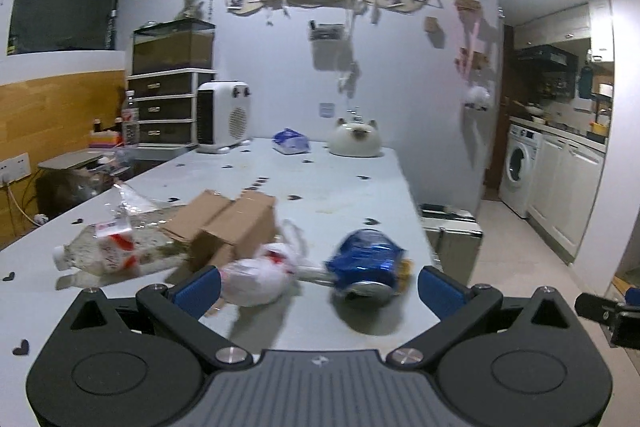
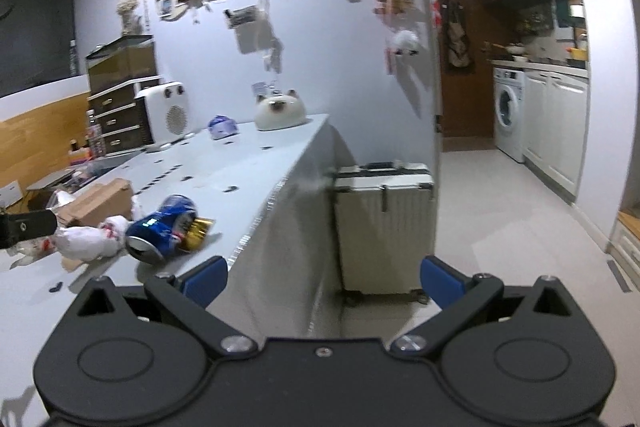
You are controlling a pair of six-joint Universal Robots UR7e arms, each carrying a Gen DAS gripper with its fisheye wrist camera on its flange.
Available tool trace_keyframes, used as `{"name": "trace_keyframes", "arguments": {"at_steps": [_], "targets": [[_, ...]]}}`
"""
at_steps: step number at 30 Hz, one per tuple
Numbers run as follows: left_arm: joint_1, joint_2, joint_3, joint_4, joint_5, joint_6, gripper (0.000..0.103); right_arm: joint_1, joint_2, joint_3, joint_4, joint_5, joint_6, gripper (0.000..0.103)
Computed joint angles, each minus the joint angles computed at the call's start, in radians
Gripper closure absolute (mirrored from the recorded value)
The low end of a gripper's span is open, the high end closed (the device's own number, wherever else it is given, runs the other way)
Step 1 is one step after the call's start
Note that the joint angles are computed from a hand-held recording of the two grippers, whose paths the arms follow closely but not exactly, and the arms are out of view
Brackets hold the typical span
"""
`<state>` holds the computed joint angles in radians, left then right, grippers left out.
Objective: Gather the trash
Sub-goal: 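Move both tools back from the wastebasket toward the table, then grasp the crushed blue can with right tool while left tool grasps the white plastic bag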
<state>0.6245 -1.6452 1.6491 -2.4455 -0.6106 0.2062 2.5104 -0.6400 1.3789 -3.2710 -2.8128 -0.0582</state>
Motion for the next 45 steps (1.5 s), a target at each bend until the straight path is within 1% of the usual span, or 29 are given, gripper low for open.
{"name": "trace_keyframes", "arguments": {"at_steps": [4, 6, 8, 12, 14, 16, 18, 21, 24, 25, 27, 29, 30, 31, 32, 34, 39, 40, 41, 42, 43, 44, 45], "targets": [[0.052, 0.030, -0.039, -0.046, 0.003, 0.061, 0.000, -0.012, 0.090, -0.125, -0.078, 0.033, -0.131, 0.000], [0.080, 0.044, -0.058, -0.062, -0.009, 0.090, 0.000, -0.020, 0.129, -0.184, -0.088, 0.055, -0.158, 0.000], [0.115, 0.061, -0.077, -0.085, -0.041, 0.114, 0.000, -0.029, 0.155, -0.231, -0.078, 0.090, -0.157, 0.000], [0.168, 0.093, -0.106, -0.120, -0.102, 0.130, 0.002, -0.052, 0.188, -0.306, 0.035, 0.171, -0.056, 0.000], [0.191, 0.110, -0.124, -0.107, -0.127, 0.123, 0.007, -0.067, 0.201, -0.343, 0.100, 0.222, 0.011, 0.000], [0.215, 0.129, -0.147, -0.080, -0.145, 0.106, 0.008, -0.080, 0.221, -0.393, 0.167, 0.256, 0.075, 0.000], [0.233, 0.148, -0.166, -0.064, -0.156, 0.096, 0.012, -0.091, 0.250, -0.447, 0.213, 0.283, 0.121, 0.000], [0.260, 0.170, -0.194, -0.030, -0.178, 0.066, 0.019, -0.106, 0.298, -0.536, 0.296, 0.293, 0.200, 0.000], [0.273, 0.184, -0.211, -0.007, -0.179, 0.034, 0.031, -0.124, 0.328, -0.590, 0.361, 0.336, 0.242, 0.002], [0.277, 0.187, -0.217, 0.004, -0.183, 0.023, 0.037, -0.129, 0.340, -0.608, 0.381, 0.345, 0.247, 0.005], [0.285, 0.189, -0.227, 0.033, -0.203, 0.009, 0.041, -0.137, 0.360, -0.640, 0.410, 0.361, 0.242, 0.009], [0.289, 0.188, -0.235, 0.073, -0.216, -0.002, 0.050, -0.142, 0.376, -0.663, 0.433, 0.368, 0.241, 0.011], [0.289, 0.186, -0.235, 0.085, -0.221, -0.005, 0.054, -0.144, 0.378, -0.664, 0.440, 0.375, 0.248, 0.013], [0.290, 0.184, -0.236, 0.098, -0.227, -0.012, 0.061, -0.147, 0.375, -0.659, 0.444, 0.388, 0.256, 0.016], [0.290, 0.182, -0.235, 0.108, -0.232, -0.018, 0.064, -0.150, 0.370, -0.649, 0.447, 0.405, 0.266, 0.018], [0.285, 0.171, -0.223, 0.111, -0.231, -0.029, 0.066, -0.153, 0.360, -0.632, 0.452, 0.429, 0.263, 0.032], [0.271, 0.127, -0.181, 0.122, -0.233, -0.077, 0.069, -0.149, 0.333, -0.582, 0.441, 0.467, 0.201, 0.035], [0.267, 0.119, -0.173, 0.123, -0.230, -0.086, 0.069, -0.147, 0.324, -0.566, 0.436, 0.476, 0.191, 0.038], [0.264, 0.110, -0.165, 0.124, -0.227, -0.093, 0.069, -0.144, 0.314, -0.546, 0.423, 0.484, 0.178, 0.040], [0.261, 0.102, -0.160, 0.127, -0.223, -0.100, 0.069, -0.140, 0.303, -0.529, 0.418, 0.492, 0.170, 0.050], [0.256, 0.093, -0.152, 0.129, -0.219, -0.108, 0.069, -0.136, 0.294, -0.505, 0.381, 0.500, 0.144, 0.065], [0.252, 0.085, -0.146, 0.133, -0.215, -0.115, 0.069, -0.131, 0.276, -0.480, 0.376, 0.510, 0.135, 0.067], [0.248, 0.077, -0.137, 0.133, -0.211, -0.120, 0.069, -0.129, 0.255, -0.455, 0.395, 0.527, 0.154, 0.069]]}}
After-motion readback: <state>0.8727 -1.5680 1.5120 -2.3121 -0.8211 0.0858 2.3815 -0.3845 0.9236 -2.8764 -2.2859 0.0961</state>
